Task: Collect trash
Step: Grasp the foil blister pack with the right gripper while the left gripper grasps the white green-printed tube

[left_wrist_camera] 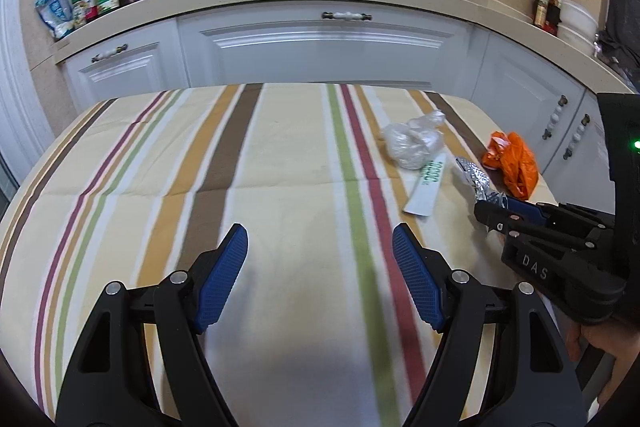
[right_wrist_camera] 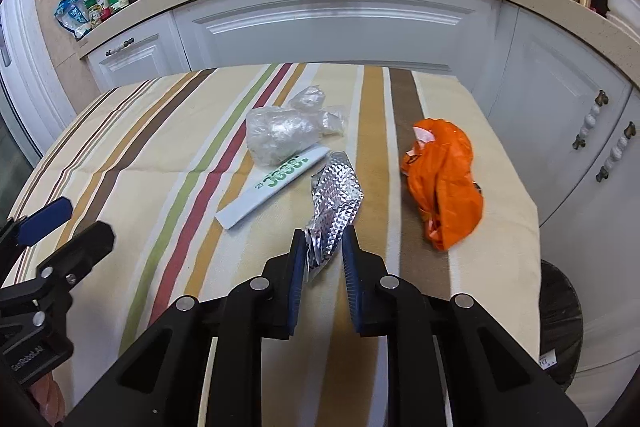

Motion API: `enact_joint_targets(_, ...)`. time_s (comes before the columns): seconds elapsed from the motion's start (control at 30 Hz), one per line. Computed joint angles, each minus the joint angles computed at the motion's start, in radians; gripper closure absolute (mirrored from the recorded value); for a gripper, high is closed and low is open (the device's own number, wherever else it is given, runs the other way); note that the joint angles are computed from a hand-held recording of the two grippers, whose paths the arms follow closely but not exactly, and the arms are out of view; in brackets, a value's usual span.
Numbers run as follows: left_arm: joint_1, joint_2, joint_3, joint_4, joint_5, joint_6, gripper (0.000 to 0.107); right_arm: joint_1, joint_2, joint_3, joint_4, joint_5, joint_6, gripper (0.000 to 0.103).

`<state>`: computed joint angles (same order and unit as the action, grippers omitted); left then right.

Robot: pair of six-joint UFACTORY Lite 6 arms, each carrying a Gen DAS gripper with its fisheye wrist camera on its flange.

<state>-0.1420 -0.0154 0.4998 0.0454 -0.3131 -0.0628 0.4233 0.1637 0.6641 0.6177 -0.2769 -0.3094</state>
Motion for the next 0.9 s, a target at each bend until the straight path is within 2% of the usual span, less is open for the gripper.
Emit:
enact_joint_targets(0.33, -0.163, 0.182, 0.162, -0.157, 0.018, 0.130, 0.034, -0.069, -0.154, -0.168, -0.269, -0.022, 0.224, 0.083)
enact_joint_targets(0.5, -0.204, 0.303, 0.285, -0.261, 0.063, 0.227, 0.042, -0.133, -0.246, -0.258, -0.420, -0.031, 0.346, 0.083)
enact_joint_targets(0.63, -0.218, 0.362, 0.346, -0.371, 0.087, 0.332, 0.044, -0.185, -0.299, -0.309, -0.486, -0.042, 0.390, 0.083)
enact_joint_targets(0.73, -0.226, 0.398, 0.385, -0.409, 0.113, 0.375, 0.055, -0.237, -0.313, -0.329, -0.590, -0.050, 0.473, 0.083)
enact_joint_targets(0.8, -0.224, 0.418, 0.408, -0.350, 0.137, 0.322, 0.069, -0.262, -0.321, -0.337, -0.647, -0.057, 0.518, 0.083)
enact_joint_targets(0.9, -0.229, 0.427, 0.420, -0.334, 0.137, 0.314, 0.082, -0.281, -0.326, -0.344, -0.708, -0.064, 0.566, 0.083)
